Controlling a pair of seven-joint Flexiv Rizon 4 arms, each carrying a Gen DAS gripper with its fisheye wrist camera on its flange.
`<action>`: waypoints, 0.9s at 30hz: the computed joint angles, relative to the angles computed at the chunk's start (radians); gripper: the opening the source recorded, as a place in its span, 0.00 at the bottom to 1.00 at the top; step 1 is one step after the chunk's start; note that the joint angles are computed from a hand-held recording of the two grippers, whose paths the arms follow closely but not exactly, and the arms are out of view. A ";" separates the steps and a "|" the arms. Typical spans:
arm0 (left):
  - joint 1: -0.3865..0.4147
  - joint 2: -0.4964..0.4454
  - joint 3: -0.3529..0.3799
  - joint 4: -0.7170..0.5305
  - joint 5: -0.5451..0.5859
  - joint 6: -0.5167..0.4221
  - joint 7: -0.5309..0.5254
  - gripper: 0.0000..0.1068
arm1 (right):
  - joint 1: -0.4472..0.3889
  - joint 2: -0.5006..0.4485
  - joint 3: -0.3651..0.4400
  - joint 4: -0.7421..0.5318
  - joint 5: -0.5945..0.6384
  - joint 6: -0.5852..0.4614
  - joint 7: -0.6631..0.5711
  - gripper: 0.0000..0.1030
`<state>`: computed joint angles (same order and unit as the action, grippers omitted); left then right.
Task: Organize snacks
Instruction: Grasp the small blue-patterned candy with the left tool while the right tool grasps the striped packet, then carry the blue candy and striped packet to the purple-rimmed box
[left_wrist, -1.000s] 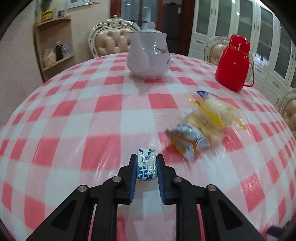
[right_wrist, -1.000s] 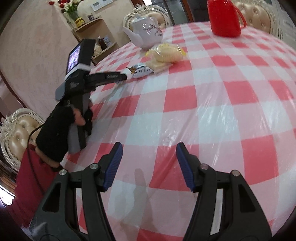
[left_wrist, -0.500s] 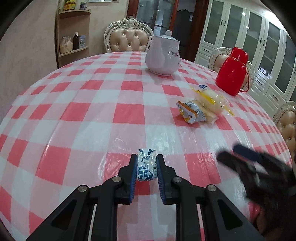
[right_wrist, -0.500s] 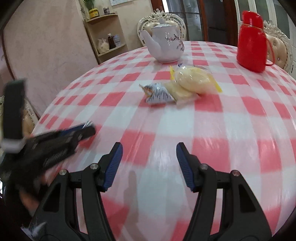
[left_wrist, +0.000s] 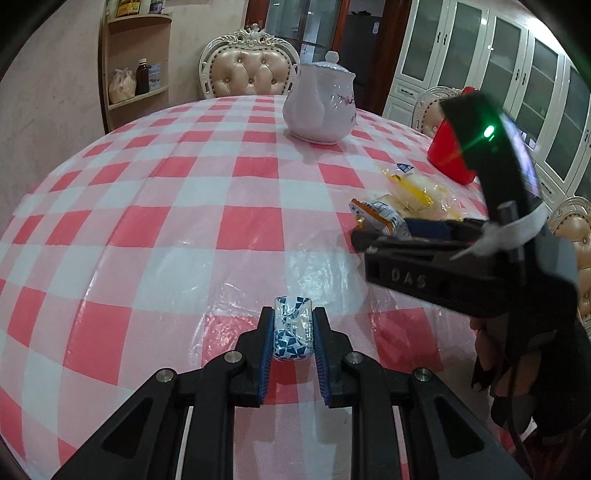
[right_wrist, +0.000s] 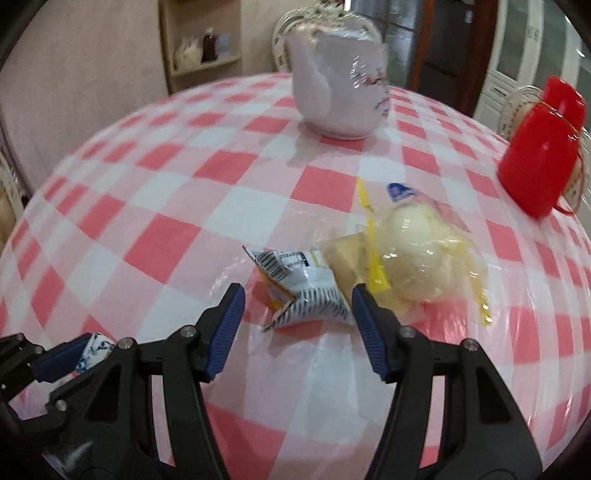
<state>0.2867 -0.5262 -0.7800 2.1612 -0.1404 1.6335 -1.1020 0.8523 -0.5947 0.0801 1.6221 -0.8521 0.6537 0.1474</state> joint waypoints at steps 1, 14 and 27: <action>-0.001 0.001 0.001 -0.001 0.000 0.000 0.000 0.20 | 0.000 0.000 -0.001 0.006 -0.004 0.006 0.002 0.61; -0.020 0.005 0.021 -0.005 -0.009 -0.014 0.012 0.20 | 0.047 0.104 0.017 0.089 -0.196 -0.032 0.236 0.33; 0.072 -0.023 -0.081 0.011 -0.020 -0.001 0.001 0.20 | 0.109 0.185 0.125 0.219 -0.233 -0.079 0.555 0.32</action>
<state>0.3588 -0.5488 -0.8615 2.1725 -0.1604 1.6322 -1.1014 0.9617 -0.4096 0.2047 1.8414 -1.0851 0.5751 0.7022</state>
